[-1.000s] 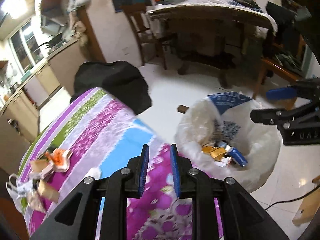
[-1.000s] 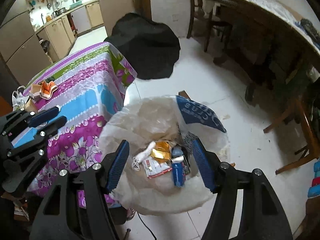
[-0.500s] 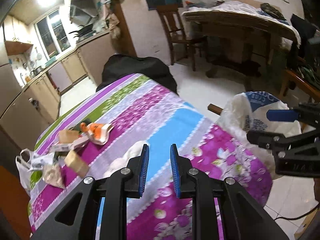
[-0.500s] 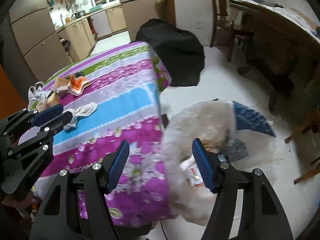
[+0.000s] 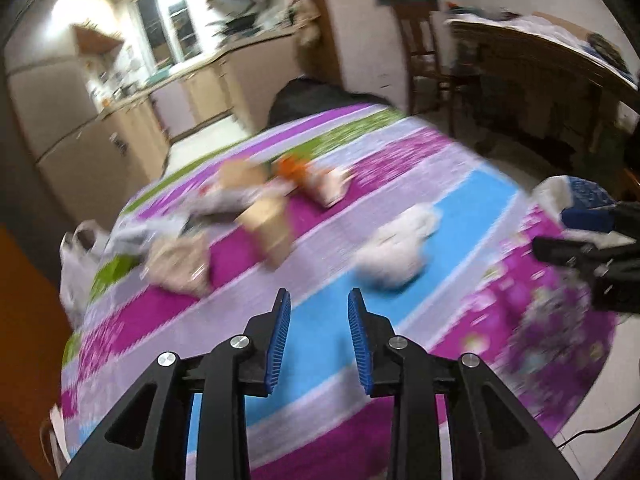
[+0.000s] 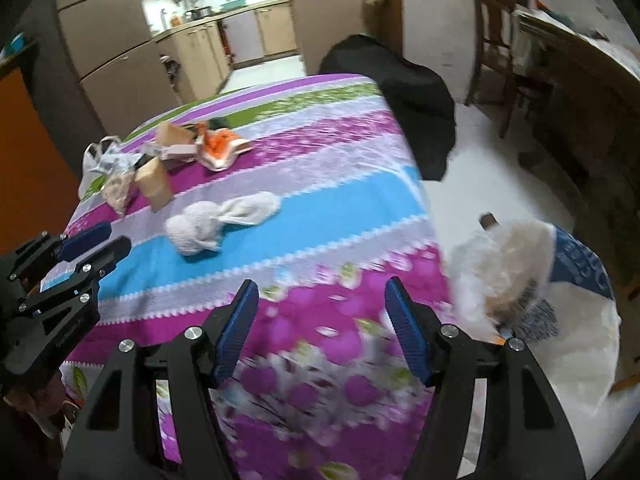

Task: Collect trash
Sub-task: 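Move both tools back over the table toward the towel and rice bag, then grasp the white towel with the right gripper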

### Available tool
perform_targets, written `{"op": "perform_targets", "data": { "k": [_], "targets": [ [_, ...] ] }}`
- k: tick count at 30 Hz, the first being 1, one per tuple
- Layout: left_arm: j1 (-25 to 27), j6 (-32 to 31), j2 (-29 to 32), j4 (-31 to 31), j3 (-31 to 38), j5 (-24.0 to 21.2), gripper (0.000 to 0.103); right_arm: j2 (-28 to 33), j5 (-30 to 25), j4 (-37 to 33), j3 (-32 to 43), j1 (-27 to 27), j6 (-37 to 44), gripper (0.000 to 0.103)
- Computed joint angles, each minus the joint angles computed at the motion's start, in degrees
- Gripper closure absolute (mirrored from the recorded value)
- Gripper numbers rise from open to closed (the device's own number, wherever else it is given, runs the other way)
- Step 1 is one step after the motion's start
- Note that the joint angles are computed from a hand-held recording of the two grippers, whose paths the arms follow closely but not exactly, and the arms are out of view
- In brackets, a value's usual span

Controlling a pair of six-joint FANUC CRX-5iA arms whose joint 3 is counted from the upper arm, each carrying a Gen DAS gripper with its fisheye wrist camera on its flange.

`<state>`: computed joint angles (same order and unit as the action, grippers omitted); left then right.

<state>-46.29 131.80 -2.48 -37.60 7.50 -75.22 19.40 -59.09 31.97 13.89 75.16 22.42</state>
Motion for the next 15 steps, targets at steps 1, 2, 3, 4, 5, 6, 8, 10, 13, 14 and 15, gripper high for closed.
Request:
{"op": "perform_targets", "data": {
  "k": [1, 2, 3, 4, 5, 6, 8, 10, 13, 14, 15],
  "targets": [
    [0.6, 1.0, -1.3, 0.0, -1.5, -0.6, 0.072, 0.7, 0.4, 0.1, 0.6, 0.0, 0.3, 0.036],
    [1.5, 2.2, -2.8, 0.1, -3.2, -1.4, 0.072, 1.5, 1.2, 0.3, 1.4, 0.1, 0.9, 0.034],
    [2.3, 2.9, -3.9, 0.4, -4.4, -1.6, 0.072, 2.4, 1.6, 0.2, 2.4, 0.1, 1.6, 0.031],
    [3.1, 3.8, -4.9, 0.6, -5.6, -1.9, 0.072, 3.6, 1.6, -0.1, 3.8, 0.1, 2.1, 0.029],
    [4.1, 4.9, -6.1, 1.0, -6.9, -2.2, 0.072, 4.3, 1.9, -0.3, 4.7, 0.1, 2.3, 0.029],
    [4.6, 5.5, -6.9, 1.1, -7.6, -2.4, 0.072, 5.5, 2.5, -0.6, 6.1, 0.1, 2.7, 0.028],
    [5.5, 6.5, -8.2, 1.4, -8.9, -2.6, 0.072, 7.5, 2.6, -1.0, 8.8, 0.1, 3.2, 0.027],
    [6.4, 7.1, -8.9, 1.2, -9.7, -2.6, 0.072, 10.6, 1.8, -1.8, 13.2, 0.1, 4.3, 0.027],
    [7.7, 6.7, -10.0, 1.6, -10.9, -1.8, 0.072, 16.1, -3.1, -1.2, 21.2, 0.5, 6.3, 0.027],
    [8.1, 6.6, -10.3, 1.8, -11.2, -1.5, 0.072, 17.2, -4.4, -1.1, 22.8, 0.6, 7.0, 0.027],
    [8.5, 6.6, -10.9, 1.8, -11.7, -1.0, 0.072, 18.3, -5.5, -1.4, 24.5, 0.5, 7.7, 0.028]
  ]
}}
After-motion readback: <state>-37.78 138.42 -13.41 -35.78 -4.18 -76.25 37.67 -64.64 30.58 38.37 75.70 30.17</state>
